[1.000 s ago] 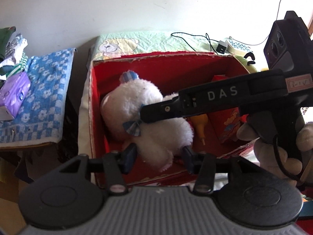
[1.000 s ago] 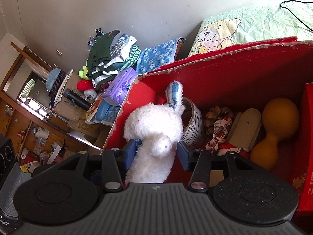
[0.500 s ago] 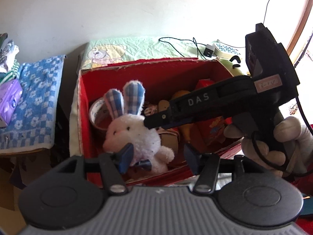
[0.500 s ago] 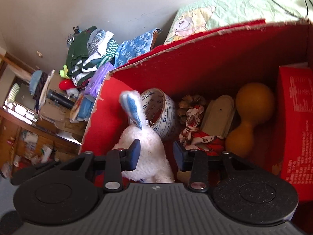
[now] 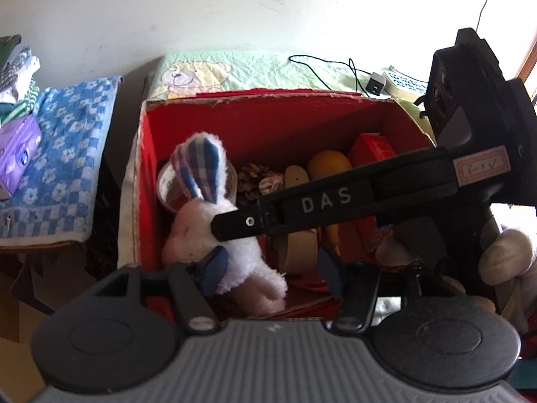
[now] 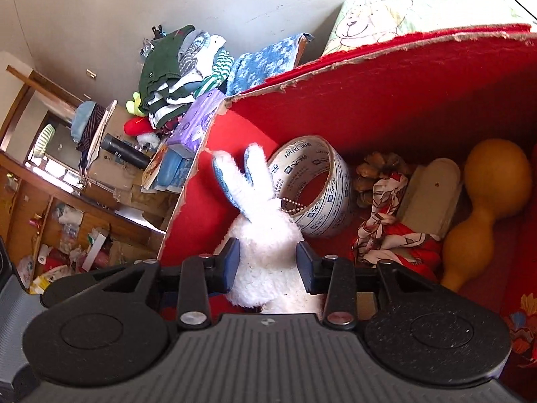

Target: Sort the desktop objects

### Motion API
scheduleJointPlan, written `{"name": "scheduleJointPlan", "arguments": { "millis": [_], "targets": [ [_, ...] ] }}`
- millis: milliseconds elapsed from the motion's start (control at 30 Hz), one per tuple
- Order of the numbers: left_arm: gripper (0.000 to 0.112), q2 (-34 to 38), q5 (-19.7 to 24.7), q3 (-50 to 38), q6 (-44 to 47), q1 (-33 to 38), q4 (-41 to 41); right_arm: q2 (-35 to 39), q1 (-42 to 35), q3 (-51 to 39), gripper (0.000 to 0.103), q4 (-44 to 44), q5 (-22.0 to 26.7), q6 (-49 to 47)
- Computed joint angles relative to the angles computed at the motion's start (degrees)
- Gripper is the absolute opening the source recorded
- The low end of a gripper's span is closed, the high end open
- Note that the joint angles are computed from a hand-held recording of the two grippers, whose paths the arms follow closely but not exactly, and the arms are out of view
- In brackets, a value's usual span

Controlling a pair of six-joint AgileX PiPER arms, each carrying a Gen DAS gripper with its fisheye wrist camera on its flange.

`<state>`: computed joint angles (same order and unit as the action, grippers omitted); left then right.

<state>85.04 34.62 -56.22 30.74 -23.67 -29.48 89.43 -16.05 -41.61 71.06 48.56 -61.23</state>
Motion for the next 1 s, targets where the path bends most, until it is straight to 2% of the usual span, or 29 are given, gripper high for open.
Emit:
{"name": "scheduleJointPlan", "arguments": {
  "millis": [100,267,367,433,633,767,833,867,933,1000],
  "targets": [
    [0.068,0.2,-0.1,-0.5,-0.4,-1.0,0.5,-2.2,-0.8,0.7,0.043,0.3,-0.6,-1.7],
    [0.068,0.1,-0.3,-1.2,0.0,-2.7,0.2,-7.4,-0.9,1.8,0.042,-1.8,-7.7,-1.8],
    [0.068,1.3,-0.3,-2.1,-0.4,-3.3,0.9,-7.2,2.7,0.4,0.039,-10.0,-14.1,5.9],
    [0.064,1.4,-0.7,-2.1,-1.1,-3.9,1.8,-5.2,5.4,-2.0,0.038,-18.1,-15.8,14.0],
    [0.065,0.5,0.2,-2.0,-0.3,-2.7,1.8,1.6,9.0,-9.8,0.037,-29.0,-12.5,23.6],
    [0.066,-0.4,-0.1,-1.1,-1.1,-1.9,2.5,3.8,11.1,-12.1,0.034,-30.7,-10.4,23.6],
    [0.066,-0.9,0.3,-0.9,-0.8,-0.8,1.8,3.5,10.4,-10.8,0.023,-24.8,-9.1,15.5],
    [0.066,-1.0,0.9,-1.0,-0.1,-0.2,0.9,3.3,10.4,-10.1,0.007,-22.4,-8.5,11.5],
    [0.066,-1.0,1.4,-1.2,-0.1,0.1,0.6,2.7,11.6,-9.5,0.005,-22.5,-10.0,10.2],
    [0.066,-0.6,0.7,-1.3,-1.7,-0.6,2.0,4.2,11.0,-11.1,0.007,-23.8,-8.3,14.1]
  ]
}}
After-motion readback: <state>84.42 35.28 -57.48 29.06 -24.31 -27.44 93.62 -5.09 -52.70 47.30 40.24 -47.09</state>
